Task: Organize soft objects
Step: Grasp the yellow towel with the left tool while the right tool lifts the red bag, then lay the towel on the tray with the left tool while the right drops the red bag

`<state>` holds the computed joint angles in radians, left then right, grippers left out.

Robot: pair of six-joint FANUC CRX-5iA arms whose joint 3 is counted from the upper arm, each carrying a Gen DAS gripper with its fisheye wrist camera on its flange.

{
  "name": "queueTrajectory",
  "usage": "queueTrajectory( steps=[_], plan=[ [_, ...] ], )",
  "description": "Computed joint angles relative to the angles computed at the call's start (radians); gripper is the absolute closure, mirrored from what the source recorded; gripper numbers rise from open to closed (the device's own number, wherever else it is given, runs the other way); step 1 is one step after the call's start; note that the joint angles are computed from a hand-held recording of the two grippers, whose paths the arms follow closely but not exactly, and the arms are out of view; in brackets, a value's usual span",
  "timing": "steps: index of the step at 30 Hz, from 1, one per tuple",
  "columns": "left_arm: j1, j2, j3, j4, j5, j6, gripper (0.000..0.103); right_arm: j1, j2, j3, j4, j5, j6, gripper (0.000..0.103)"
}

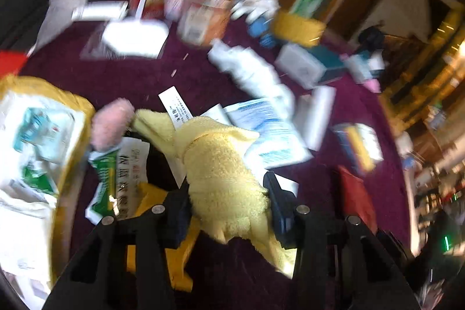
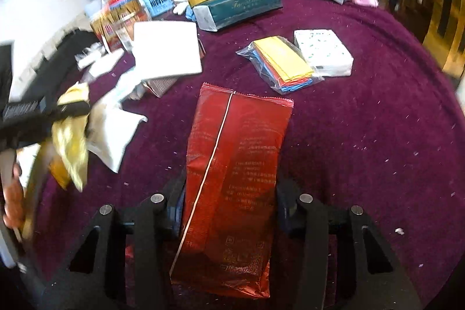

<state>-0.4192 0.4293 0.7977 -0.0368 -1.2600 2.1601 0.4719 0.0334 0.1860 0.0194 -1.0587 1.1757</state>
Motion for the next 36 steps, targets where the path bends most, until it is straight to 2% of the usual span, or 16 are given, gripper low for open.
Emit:
queueTrajectory(
  steps=[5, 8, 10, 14, 16, 18, 22, 25, 27, 31, 33, 36],
  plan=[
    [-0.040, -0.182, -0.151, -0.091, 0.071, -0.082, 0.057, -0.139, -0.008, 0.068, -0.364, -0.005, 0.134, 0.056],
    [-0.015, -0.291, -0.265, -0.094, 0.076, -0.104, 0.057, -0.140, -0.032, 0.061, -0.424, 0.026, 0.166, 0.056],
    [0.023, -0.376, -0.362, -0.076, 0.099, -0.106, 0.057, -0.148, -0.033, 0.084, -0.517, 0.019, 0.183, 0.055],
    [0.079, -0.477, -0.449, -0.091, 0.099, -0.104, 0.057, -0.091, -0.001, 0.155, -0.589, 0.004, 0.199, 0.055],
    [0.113, -0.513, -0.476, -0.101, 0.082, -0.107, 0.056, -0.022, 0.036, 0.215, -0.568, 0.000, 0.195, 0.055],
    [0.149, -0.537, -0.514, -0.075, 0.098, -0.122, 0.056, 0.027, 0.084, 0.285, -0.571, -0.016, 0.205, 0.055],
    [0.231, -0.555, -0.579, 0.033, 0.106, -0.215, 0.056, 0.148, 0.240, 0.502, -0.544, -0.078, 0.179, 0.055],
    [0.256, -0.554, -0.589, 0.043, 0.084, -0.249, 0.056, 0.224, 0.364, 0.662, -0.505, -0.120, 0.132, 0.054],
    [0.283, -0.562, -0.612, 0.080, 0.107, -0.289, 0.055, 0.260, 0.429, 0.746, -0.454, -0.153, 0.094, 0.050],
    [0.315, -0.557, -0.625, 0.126, 0.118, -0.382, 0.054, 0.330, 0.577, 0.935, -0.315, -0.249, 0.071, 0.049],
    [0.331, -0.555, -0.641, 0.160, 0.132, -0.420, 0.054, 0.320, 0.587, 0.943, -0.336, -0.256, 0.077, 0.049],
    [0.333, -0.555, -0.642, 0.143, 0.134, -0.402, 0.054, 0.273, 0.464, 0.743, -0.429, -0.092, 0.134, 0.049]
  ],
)
